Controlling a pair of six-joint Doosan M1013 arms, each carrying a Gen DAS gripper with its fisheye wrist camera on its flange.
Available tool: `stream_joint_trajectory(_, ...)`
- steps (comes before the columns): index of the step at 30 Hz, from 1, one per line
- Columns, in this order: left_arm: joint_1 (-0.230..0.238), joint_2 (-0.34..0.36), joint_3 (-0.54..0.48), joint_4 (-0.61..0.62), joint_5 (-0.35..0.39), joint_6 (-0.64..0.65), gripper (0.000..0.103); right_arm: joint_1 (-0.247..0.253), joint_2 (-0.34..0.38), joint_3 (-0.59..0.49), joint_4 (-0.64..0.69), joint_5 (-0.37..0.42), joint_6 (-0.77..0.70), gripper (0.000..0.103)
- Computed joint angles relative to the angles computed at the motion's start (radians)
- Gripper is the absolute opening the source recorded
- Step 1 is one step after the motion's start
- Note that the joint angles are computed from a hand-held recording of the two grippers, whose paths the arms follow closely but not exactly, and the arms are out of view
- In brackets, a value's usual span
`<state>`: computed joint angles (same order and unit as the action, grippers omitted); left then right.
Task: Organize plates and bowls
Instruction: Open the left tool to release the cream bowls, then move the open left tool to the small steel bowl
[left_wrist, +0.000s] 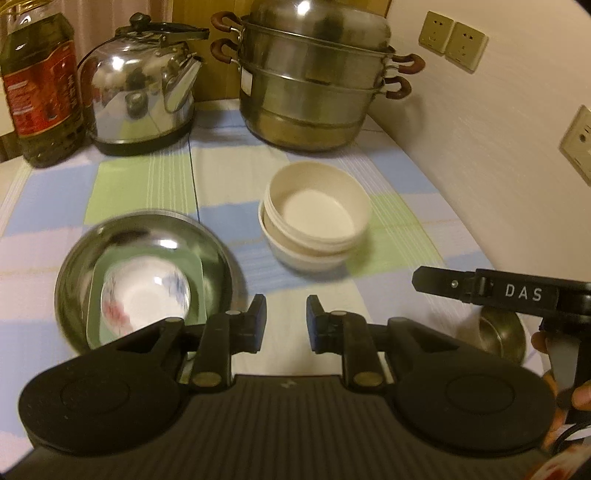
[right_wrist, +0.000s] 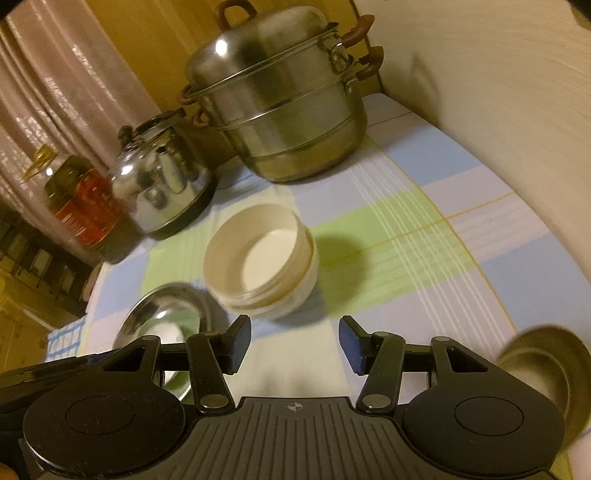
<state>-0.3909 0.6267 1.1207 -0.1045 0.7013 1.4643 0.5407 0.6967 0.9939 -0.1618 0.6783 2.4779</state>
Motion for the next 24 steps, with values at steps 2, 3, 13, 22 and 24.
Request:
stream_joint_trajectory(2,-0.007,-0.027,0.041,0.008,-0.011,-0.017,0.02,0.007,-0.025,0.037,0.009,-0.015,-0.013,0.054)
stream_joint_trajectory(3,-0.011,-0.039,0.059,0.013,-0.017,-0.025,0.02,0.011,-0.036,0.054,0.013,-0.021,-0.021,0.055)
stream_joint_trajectory(13,-0.051,-0.131,0.204,0.086,-0.05,-0.151,0.02,0.042,-0.137,0.208,0.059,-0.033,-0.104,0.064)
stream_joint_trajectory(22,-0.091,-0.183,0.29,0.133,-0.054,-0.243,0.02,0.058,-0.204,0.312,0.069,-0.022,-0.15,0.064)
stream_joint_trajectory(24,-0.101,-0.19,0.304,0.143,-0.053,-0.258,0.02,0.058,-0.219,0.336,0.078,-0.023,-0.161,0.064)
